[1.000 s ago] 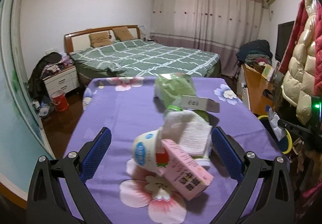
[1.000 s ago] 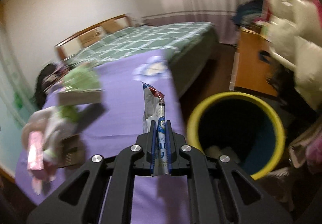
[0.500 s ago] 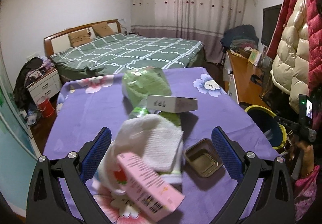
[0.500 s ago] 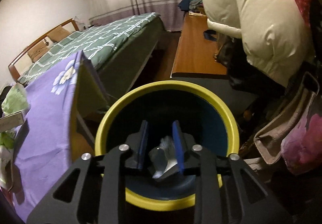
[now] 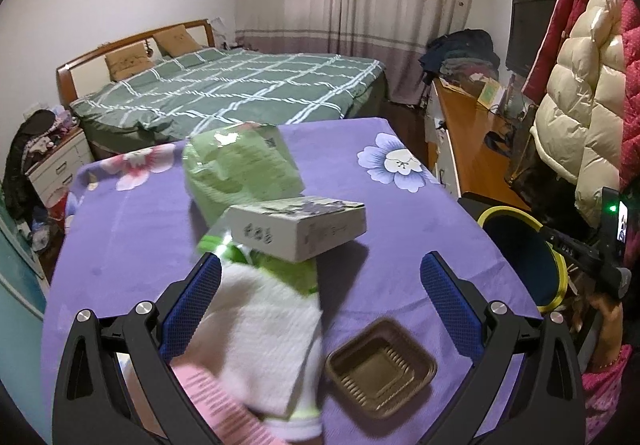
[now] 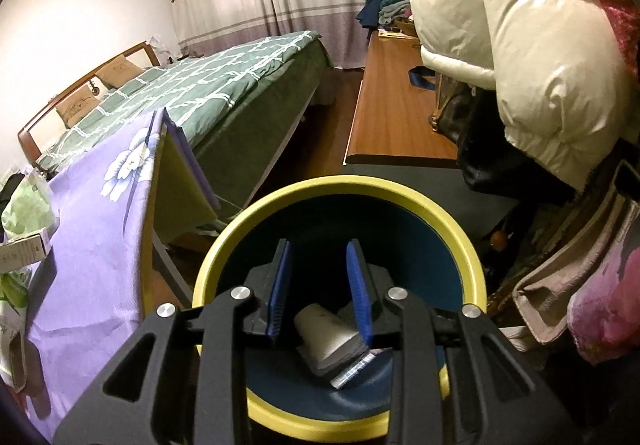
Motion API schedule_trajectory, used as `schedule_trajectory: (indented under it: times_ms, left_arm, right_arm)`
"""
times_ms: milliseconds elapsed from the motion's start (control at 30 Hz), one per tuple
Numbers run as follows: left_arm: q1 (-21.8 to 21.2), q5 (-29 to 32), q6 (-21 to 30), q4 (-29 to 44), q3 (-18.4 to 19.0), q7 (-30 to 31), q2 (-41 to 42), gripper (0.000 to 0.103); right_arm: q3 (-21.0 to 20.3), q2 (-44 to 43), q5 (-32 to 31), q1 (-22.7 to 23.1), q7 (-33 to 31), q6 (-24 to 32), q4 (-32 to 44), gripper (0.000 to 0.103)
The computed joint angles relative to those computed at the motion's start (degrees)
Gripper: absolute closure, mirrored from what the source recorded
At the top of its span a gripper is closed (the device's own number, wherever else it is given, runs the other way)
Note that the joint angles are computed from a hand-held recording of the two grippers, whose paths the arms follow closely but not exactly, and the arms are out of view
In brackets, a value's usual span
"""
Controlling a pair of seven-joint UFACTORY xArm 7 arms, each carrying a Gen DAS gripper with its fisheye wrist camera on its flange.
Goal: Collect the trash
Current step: 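Grasp the white printed box with the left gripper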
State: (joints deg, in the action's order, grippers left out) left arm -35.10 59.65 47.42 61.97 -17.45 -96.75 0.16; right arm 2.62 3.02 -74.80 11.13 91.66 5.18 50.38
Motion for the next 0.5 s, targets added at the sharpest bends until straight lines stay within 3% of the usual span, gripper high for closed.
schedule_trajectory:
  times_ms: [233, 500]
  left_arm:
    - [-0.1, -1.4, -1.3, 5.5, 2.5, 3.9, 5.7, 0.005]
    - [-1.2, -6.2, -11.5, 10.5, 6.1, 9.5, 12.6, 0.005]
  right_arm:
    - [-0.9, 1.8, 2.0, 0.3, -1.9, -1.6, 1.3, 0.075]
    - [-3.0, 1.9, -0.6, 0.3, 0.5, -3.9, 1.1, 0.074]
